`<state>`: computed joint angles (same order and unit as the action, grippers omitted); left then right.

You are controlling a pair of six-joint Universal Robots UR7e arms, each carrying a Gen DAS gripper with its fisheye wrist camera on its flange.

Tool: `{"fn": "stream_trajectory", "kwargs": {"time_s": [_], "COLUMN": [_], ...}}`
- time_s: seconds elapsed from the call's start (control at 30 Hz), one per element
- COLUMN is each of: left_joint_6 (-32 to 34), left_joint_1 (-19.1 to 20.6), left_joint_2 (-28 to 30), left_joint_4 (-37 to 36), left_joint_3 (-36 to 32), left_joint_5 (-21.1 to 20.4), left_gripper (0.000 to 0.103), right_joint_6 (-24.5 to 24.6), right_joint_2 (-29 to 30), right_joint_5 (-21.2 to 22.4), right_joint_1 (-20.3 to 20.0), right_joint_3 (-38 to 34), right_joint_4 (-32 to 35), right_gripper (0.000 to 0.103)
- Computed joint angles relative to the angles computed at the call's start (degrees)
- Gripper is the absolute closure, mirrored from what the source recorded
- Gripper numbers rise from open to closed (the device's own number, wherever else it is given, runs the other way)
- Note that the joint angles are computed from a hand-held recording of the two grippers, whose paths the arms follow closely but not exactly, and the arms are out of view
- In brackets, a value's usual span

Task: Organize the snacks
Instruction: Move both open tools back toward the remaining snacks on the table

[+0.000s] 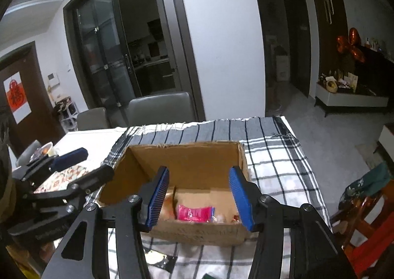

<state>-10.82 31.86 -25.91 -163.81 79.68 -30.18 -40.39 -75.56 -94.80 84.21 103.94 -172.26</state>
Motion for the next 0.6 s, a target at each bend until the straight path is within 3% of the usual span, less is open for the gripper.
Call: {"fn": "stream_trajectory", "kwargs": {"time_s": [0.1, 0.33, 0.6], "left_joint_6": [-3.3, -2.9, -1.6], "left_joint_1": [-1.2, -3.9, -7.8], "left_joint_2": [-1.1, -3.8, -6.5], "left_joint_4": [2.5, -3.4, -9.0], "left_joint_3": [2.3, 9.6, 18.1], "left_joint_5": [1.3, 0.6, -0.4], "left_gripper": [0.039, 0.040, 0.040], "right_joint_6": [-0.9, -1.7, -0.3], "right_joint_2": [-1.8, -7.0, -13.6], "right_joint_5": [0.5, 0.6, 4.0], "right_joint_1": [-0.2, -0.7, -2.9], "right_joint_3": [2.3, 9.6, 17.8], "right_joint_4": [-0.6, -2.8, -4.0], "right_gripper": [0.051, 0.051, 0.051]}}
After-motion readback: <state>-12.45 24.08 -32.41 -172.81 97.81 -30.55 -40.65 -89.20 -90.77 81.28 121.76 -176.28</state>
